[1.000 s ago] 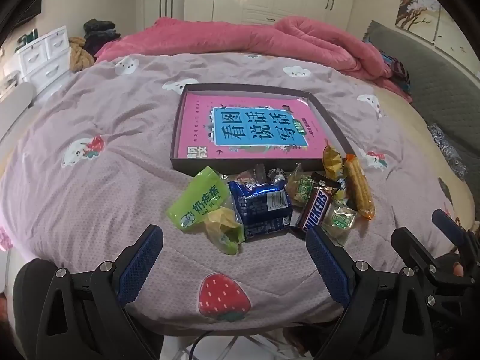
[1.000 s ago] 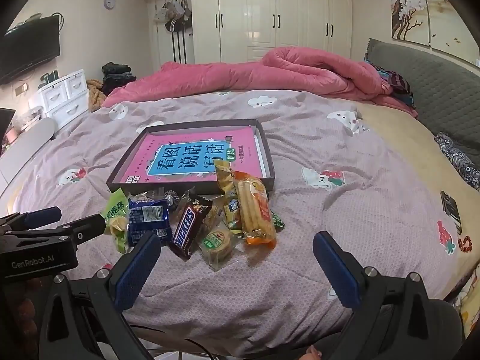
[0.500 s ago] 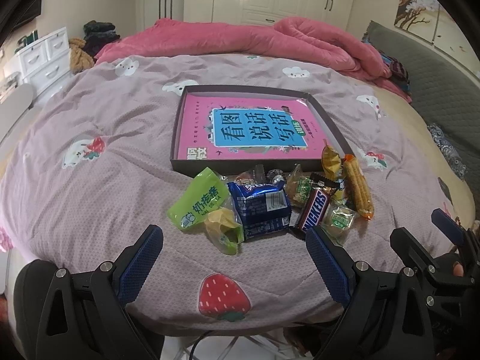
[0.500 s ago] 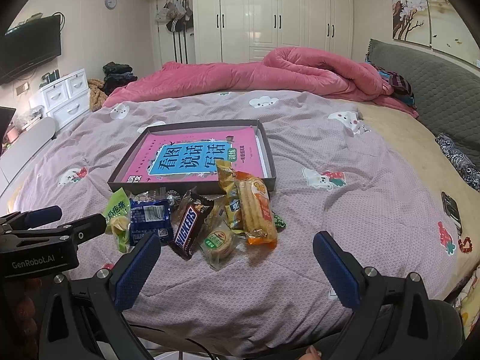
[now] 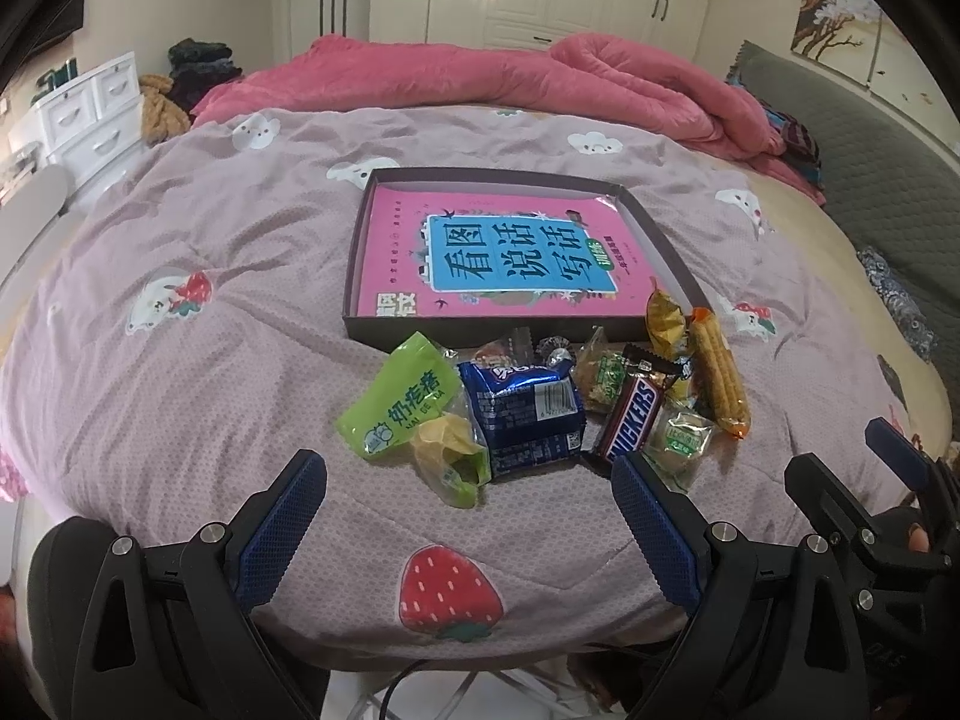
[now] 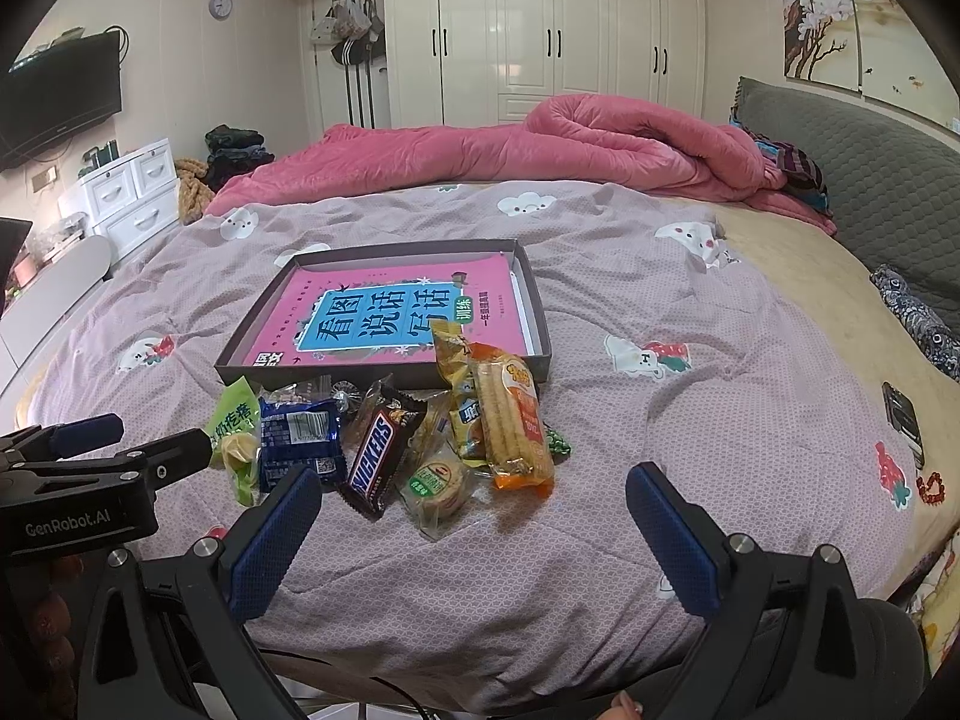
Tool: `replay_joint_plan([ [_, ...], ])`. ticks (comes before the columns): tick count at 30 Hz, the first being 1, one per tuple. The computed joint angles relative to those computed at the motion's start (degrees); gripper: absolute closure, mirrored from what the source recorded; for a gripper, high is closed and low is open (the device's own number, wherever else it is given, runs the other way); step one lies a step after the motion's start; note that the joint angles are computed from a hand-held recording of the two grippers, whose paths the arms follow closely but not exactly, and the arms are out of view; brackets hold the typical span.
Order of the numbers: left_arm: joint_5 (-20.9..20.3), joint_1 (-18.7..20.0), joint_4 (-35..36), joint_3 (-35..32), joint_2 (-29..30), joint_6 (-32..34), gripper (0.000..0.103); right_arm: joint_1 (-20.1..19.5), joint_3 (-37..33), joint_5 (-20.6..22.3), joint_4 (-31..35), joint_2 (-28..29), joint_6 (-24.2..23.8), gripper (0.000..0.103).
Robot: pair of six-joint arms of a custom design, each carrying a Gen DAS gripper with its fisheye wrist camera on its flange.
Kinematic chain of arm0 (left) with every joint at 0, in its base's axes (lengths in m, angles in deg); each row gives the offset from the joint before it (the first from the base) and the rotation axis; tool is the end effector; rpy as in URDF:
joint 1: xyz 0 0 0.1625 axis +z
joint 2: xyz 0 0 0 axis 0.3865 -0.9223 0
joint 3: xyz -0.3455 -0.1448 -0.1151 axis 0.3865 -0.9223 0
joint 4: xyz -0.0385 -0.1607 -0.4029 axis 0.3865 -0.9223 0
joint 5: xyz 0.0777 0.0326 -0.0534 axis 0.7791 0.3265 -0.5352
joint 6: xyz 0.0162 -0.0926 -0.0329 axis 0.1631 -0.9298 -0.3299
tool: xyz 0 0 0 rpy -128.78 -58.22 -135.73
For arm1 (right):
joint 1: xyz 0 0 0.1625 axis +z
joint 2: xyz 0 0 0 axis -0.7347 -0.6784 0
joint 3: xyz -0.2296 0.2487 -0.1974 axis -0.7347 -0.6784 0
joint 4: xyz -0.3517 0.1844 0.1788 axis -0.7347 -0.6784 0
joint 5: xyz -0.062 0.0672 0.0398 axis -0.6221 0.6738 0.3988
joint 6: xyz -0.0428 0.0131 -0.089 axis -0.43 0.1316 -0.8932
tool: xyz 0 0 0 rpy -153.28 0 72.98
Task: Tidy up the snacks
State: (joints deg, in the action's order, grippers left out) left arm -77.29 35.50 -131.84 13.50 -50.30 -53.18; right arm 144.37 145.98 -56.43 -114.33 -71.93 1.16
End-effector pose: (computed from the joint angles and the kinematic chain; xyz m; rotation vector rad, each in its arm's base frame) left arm -0.2423 -0.7550 0.0733 0.7025 2.4442 -0.6337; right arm 0.1478 -0.6632 0.1699 0.1024 -2.0622 1.0961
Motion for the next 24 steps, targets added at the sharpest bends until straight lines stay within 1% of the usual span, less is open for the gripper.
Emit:
replay_joint_plan([
  [17,0.0,0.2,0.2,-0.3,0.3,0.0,0.007,-0.1,-0.2,0.3,0.8,0.2,0.0,0.001],
  [24,-0.4,0.7,1.7,-1.5,0.8,-1.0,0.007,-0.4,-0.7,0.6,2.4,0.1,1.8,0.001],
])
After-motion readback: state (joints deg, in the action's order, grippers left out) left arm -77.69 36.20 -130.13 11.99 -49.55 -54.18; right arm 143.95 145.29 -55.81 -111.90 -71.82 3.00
